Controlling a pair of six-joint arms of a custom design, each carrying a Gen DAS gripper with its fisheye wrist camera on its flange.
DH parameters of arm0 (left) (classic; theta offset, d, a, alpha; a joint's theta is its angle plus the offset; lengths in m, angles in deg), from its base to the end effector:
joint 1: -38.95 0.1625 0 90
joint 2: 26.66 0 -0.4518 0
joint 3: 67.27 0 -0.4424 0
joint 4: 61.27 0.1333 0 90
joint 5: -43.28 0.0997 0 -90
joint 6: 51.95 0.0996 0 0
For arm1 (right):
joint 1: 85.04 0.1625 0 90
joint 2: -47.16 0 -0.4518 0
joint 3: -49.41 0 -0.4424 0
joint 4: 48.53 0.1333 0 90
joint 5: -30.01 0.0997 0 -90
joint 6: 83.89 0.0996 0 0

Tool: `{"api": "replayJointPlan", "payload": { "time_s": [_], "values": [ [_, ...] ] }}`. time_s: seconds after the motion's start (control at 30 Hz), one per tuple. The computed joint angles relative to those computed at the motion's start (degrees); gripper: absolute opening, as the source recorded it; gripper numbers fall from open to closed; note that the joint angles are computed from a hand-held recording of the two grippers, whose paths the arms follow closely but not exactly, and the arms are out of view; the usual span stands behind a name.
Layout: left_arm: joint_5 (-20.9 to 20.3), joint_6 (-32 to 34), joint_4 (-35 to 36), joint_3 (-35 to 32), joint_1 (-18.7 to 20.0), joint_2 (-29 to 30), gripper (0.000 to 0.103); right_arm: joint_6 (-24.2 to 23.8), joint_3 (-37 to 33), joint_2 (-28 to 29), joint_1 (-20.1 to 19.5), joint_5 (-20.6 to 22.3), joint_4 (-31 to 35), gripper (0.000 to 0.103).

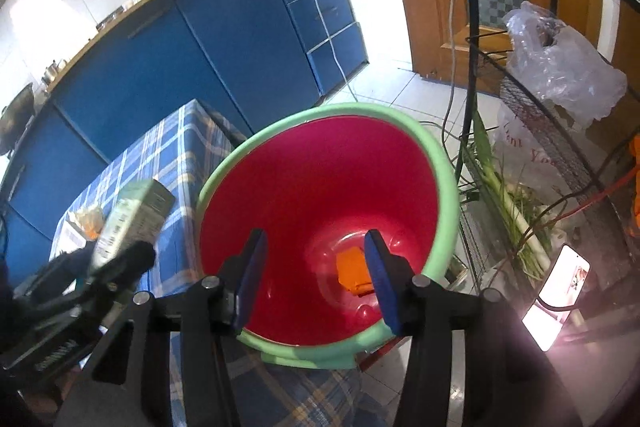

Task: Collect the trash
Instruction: 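Lower the green box into the red bin and open the left gripper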

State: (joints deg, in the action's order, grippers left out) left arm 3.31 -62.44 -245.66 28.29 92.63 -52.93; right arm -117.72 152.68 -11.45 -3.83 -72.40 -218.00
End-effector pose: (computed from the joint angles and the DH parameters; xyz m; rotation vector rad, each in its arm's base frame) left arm -0.2333 -0.6713 -0.0670 0.2870 2.3424 -0.9146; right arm 0.0055 -0.6964 0.2143 0.4855 -2.6025 0.6682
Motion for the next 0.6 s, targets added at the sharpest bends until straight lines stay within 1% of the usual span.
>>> {"api": "replayJointPlan", "payload": {
  "time_s": [0.13, 0.2, 0.23, 0.37, 0.6],
  "values": [
    [-0.76, 1.83, -0.25, -1.19, 0.23, 0.88, 0.062, 0.40, 0.87, -0.75, -0.15, 0.57, -1.82, 0.052],
    [-0.42, 1.53, 0.60, -1.59, 0.17, 1.04, 0.075, 0.53, 0.89, -0.94, -0.23, 0.83, -1.93, 0.052],
    [-0.04, 1.34, 0.60, -1.68, 0.12, 1.12, 0.077, 0.55, 1.05, -1.09, -0.24, 0.93, -2.10, 0.052],
    [0.50, 0.27, 0.86, -1.12, -0.04, 0.62, 0.077, 0.36, 1.62, -1.60, -0.26, 1.23, -2.36, 0.052],
    [1.41, -0.86, -0.89, 1.67, -1.01, -1.00, 0.077, -0.18, 2.92, -2.31, 0.03, 1.31, -2.13, 0.053]
  ]
}}
